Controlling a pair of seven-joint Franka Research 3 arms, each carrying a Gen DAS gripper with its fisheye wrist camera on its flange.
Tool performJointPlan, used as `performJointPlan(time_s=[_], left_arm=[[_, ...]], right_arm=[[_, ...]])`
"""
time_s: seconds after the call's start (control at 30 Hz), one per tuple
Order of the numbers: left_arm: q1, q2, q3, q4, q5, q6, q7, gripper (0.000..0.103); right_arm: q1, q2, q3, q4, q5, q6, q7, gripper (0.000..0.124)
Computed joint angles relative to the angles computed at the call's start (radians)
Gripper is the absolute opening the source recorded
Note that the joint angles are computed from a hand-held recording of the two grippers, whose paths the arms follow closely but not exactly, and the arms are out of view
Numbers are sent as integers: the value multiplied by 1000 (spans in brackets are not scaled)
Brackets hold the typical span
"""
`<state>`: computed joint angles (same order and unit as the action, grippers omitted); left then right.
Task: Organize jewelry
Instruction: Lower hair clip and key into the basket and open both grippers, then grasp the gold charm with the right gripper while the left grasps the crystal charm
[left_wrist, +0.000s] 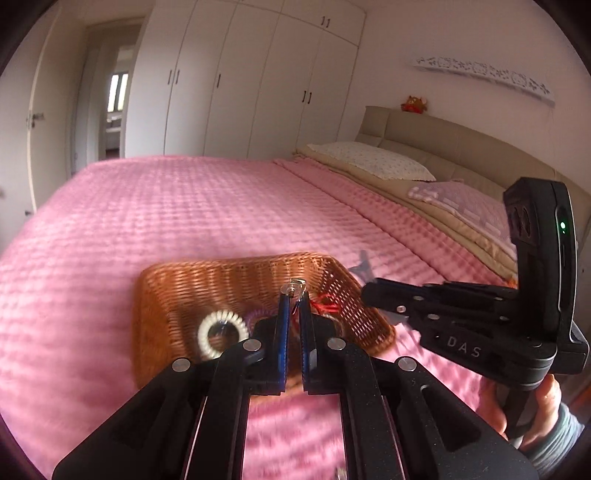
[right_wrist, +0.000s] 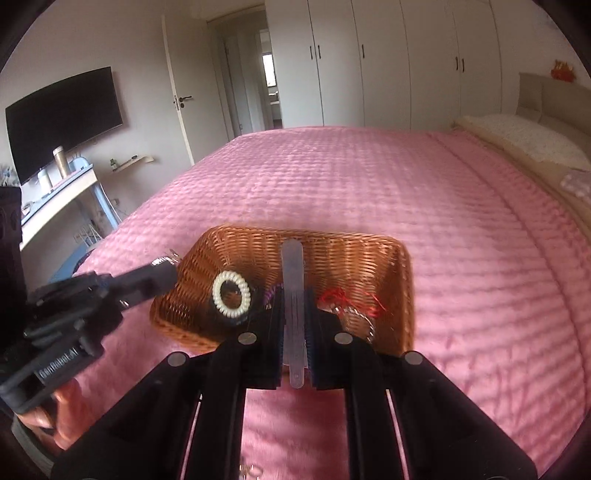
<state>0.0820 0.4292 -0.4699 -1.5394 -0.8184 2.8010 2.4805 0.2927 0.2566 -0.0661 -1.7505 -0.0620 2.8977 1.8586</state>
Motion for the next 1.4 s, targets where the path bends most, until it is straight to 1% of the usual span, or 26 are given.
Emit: performJointPlan(time_s=[0.03,0.1,0.2,0.33,0.43,0.6,0.7,0.77,0.83,0.9,0.97,1.03,1.1,1.17,1.23,1.27,1.4], left_arm=[[-24,38,21,41,35,-6,-37,3],[-55,97,44,101,104,-13,-102,3],[-66,174,46,174,186,-39,-170,3],[-55,214,32,195,265,-41,-222,3],[-41,221,16,188,304,-38,-246,4],[-33,244,5,208,355,-41,-288,6],[-4,240,-29,197,347,-39,-279,12],[30,218,-63,162,318,-27,-249,17],[61,186,-93,115,281,-3,-216,33],[112,142,-145,48,214,34,-155,35],[156,93,-182,-11,145,41,-102,35],[210,37,-227,-73,42,37,-20,37],[286,-41,-289,-155,-99,26,95,37],[341,-115,-324,-221,-224,0,191,39],[381,-199,-337,-289,-340,-32,270,40],[388,-232,-333,-313,-379,-48,294,40],[389,-356,-295,-417,-499,-110,364,40]], right_arm=[[-10,32,7,39,16,-19,-12,8],[-30,108,18,135,51,-72,-39,8],[-41,197,22,244,89,-135,-60,8],[-54,272,23,331,126,-199,-79,8],[-54,299,18,355,143,-214,-75,8],[-55,289,20,329,161,-200,-78,9],[-63,280,29,324,182,-198,-86,11],[-66,252,32,288,196,-169,-88,21],[-58,214,23,240,193,-140,-80,27],[-61,158,30,170,200,-106,-94,28],[-59,103,34,103,205,-77,-98,28],[-54,34,39,22,210,-42,-99,28],[-48,-23,44,-47,208,-9,-99,28],[-28,-96,40,-132,174,28,-75,28],[-7,-151,33,-197,105,51,-18,28],[-1,-183,35,-236,70,64,12,28],[-18,-267,75,-342,-32,93,117,28]])
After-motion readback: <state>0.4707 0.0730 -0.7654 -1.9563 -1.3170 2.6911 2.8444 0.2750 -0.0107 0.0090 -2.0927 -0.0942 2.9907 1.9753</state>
